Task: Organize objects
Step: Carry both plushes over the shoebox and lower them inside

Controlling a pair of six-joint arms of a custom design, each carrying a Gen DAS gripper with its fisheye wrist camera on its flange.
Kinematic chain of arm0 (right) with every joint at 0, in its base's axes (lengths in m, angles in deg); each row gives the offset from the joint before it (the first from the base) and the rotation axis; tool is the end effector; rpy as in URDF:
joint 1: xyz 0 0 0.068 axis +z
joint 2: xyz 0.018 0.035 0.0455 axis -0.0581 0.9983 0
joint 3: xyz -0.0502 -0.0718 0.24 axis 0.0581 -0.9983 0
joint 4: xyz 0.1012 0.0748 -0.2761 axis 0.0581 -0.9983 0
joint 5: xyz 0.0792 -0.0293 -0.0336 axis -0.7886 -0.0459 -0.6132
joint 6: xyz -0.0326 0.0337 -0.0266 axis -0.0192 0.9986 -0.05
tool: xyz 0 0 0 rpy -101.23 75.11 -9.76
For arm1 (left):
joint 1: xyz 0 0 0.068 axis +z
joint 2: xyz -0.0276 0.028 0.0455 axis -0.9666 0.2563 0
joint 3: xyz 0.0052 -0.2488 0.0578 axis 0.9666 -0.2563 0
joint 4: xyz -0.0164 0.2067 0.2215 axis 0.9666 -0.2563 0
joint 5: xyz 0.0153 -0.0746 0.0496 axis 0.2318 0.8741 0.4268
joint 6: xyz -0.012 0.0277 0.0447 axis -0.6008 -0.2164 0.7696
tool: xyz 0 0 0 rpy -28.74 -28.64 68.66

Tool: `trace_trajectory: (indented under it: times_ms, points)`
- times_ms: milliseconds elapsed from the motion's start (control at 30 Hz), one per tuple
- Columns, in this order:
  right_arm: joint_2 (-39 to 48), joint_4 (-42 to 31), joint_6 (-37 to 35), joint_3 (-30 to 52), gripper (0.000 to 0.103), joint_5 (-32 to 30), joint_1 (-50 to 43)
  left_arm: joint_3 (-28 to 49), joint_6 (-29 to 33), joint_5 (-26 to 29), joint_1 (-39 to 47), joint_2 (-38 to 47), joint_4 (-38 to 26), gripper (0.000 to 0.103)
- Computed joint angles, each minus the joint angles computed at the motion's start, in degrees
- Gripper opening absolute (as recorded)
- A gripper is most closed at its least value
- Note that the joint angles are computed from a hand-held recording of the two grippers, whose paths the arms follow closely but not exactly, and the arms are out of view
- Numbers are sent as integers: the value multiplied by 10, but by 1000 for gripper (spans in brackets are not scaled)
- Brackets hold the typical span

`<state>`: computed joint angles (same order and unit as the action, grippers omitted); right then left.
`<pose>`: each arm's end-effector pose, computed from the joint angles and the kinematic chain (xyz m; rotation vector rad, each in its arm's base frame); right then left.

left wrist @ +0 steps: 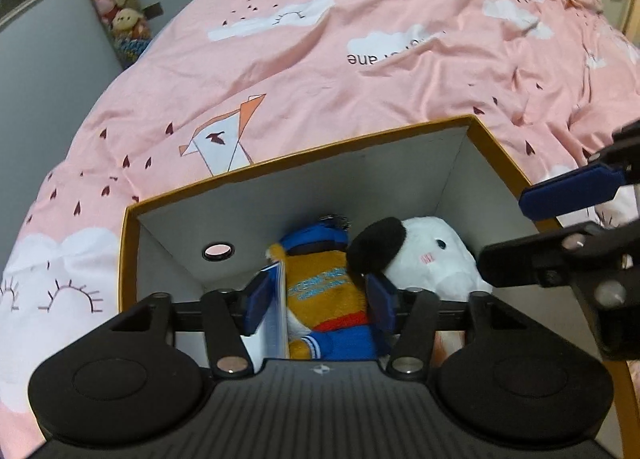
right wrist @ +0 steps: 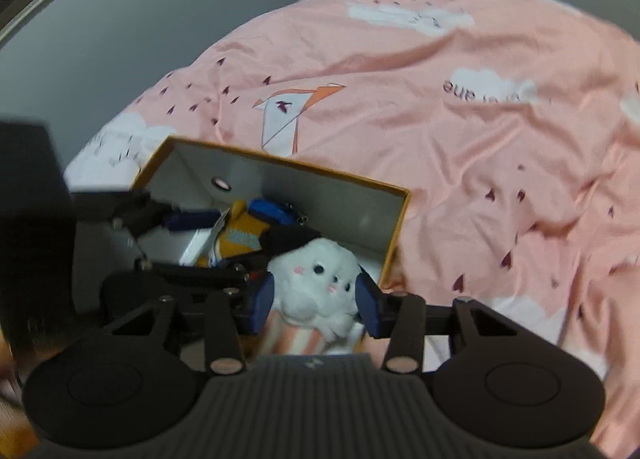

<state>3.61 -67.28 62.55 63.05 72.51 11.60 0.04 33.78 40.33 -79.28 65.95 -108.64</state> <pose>0.3133 0.0924 0.2128 -0.5189 2.5674 0.3824 0.3119 -0.0279 0.1734 0.7477 2.4771 -0.0503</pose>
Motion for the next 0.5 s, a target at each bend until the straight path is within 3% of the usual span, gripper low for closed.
trace_trajectory:
  times_ms: [100,233,333,500]
  points:
    - [-29,3,-61,-24,48,3,5,-3,20,0,4,-18,-11,72]
    - [-71,15,-141,-63,49,13,23,9,61,17,21,-42,-76,73]
    - [-82,14,-183,-78,56,15,42,12,89,22,29,-59,-120,68]
    - [-80,32,-242,-101,57,63,90,6,92,4,27,-60,-145,60]
